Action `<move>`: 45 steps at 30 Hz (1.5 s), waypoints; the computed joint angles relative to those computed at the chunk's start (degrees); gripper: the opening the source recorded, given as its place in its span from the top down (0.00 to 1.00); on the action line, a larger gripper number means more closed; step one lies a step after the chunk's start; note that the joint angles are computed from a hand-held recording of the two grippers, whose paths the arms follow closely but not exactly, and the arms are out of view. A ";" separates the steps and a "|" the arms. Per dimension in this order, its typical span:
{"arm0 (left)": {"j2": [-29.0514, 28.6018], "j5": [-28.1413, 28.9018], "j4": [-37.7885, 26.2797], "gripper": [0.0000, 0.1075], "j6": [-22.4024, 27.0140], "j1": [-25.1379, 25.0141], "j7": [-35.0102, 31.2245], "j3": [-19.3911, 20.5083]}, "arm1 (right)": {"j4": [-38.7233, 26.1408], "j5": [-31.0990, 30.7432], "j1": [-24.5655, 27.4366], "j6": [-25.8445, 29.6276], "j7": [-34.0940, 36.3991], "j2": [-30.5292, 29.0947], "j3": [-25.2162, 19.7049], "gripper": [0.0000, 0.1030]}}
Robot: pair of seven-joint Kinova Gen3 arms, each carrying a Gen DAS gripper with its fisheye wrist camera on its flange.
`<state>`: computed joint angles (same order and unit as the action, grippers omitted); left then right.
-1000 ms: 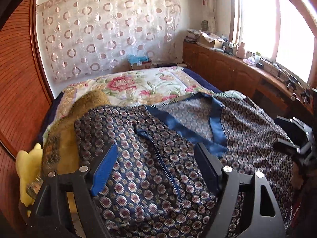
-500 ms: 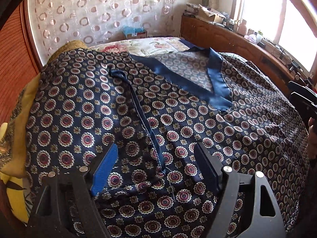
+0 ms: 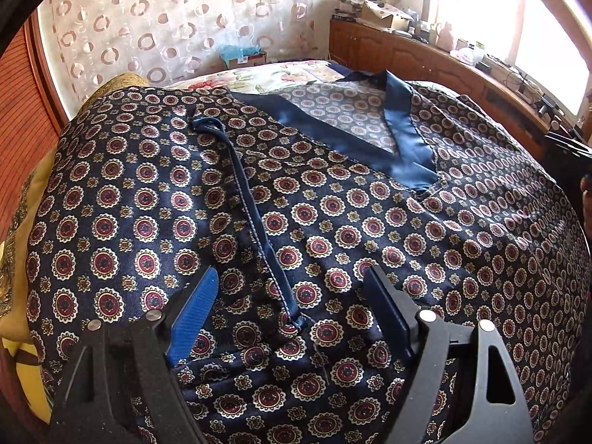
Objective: Fold small clothes
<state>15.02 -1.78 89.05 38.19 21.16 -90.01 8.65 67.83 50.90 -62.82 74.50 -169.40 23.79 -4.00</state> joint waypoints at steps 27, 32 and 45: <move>1.55 0.31 -1.70 0.04 1.52 0.72 -1.48 0.10 | 6.94 -10.32 9.84 -3.18 1.84 -6.67 -3.85 0.64; 1.63 0.32 -1.80 0.04 1.53 0.71 -1.47 0.12 | 3.85 -7.95 7.46 3.04 2.96 -4.56 -3.13 0.92; 1.54 0.33 -1.66 0.04 1.46 0.68 -1.48 0.11 | -2.15 -0.46 0.81 6.80 6.02 -1.70 -2.09 0.98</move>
<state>16.56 -1.44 87.39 39.66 21.84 -91.49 8.76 65.68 50.44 -62.01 81.30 -163.38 22.09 -6.09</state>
